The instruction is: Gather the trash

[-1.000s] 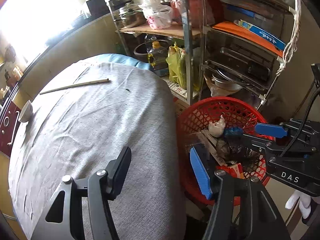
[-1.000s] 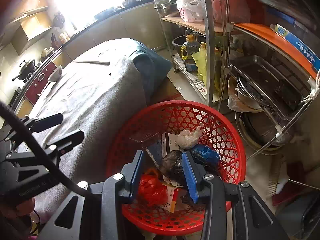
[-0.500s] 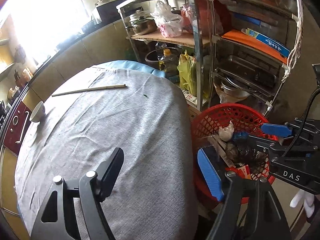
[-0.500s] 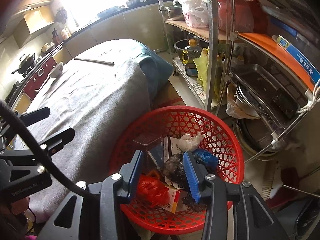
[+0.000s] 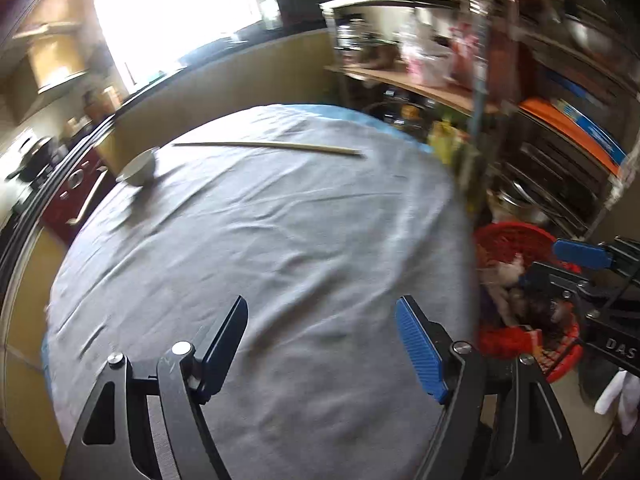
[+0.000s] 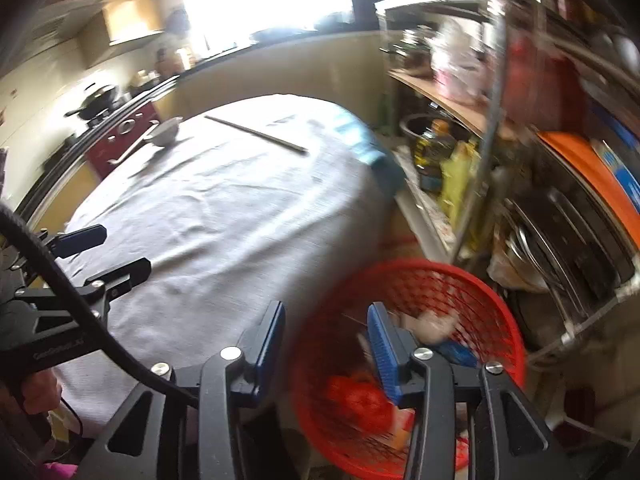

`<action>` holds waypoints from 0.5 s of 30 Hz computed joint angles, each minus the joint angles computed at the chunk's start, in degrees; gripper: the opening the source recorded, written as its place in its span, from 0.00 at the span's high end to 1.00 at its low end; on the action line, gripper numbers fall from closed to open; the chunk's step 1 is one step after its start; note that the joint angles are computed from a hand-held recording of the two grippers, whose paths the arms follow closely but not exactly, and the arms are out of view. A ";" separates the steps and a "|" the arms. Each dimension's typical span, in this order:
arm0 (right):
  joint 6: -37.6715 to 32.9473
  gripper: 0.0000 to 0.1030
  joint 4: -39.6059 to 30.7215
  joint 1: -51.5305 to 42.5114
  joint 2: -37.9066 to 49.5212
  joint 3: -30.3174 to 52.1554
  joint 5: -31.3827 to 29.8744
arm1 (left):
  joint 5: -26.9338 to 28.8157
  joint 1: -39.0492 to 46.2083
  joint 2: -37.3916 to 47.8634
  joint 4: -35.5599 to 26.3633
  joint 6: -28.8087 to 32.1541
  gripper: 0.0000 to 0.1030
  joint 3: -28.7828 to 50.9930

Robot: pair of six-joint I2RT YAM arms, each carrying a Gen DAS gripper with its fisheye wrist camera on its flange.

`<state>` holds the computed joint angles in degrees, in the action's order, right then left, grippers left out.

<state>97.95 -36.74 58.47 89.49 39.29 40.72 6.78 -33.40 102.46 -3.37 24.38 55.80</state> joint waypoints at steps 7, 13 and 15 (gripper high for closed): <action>-19.63 0.51 7.29 -5.35 6.35 11.30 0.65 | 1.64 10.98 -0.19 -2.05 -1.00 0.25 2.20; -32.75 0.48 11.54 -7.88 14.37 23.95 -0.48 | 1.29 18.72 0.28 -1.46 -2.08 0.25 3.97; -35.81 0.48 12.40 -8.72 17.12 27.94 -1.43 | 1.51 21.04 0.54 -1.43 -2.15 0.25 4.66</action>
<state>62.14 -24.34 49.75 106.61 67.23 39.29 8.29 -12.36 103.00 -4.81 22.23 60.45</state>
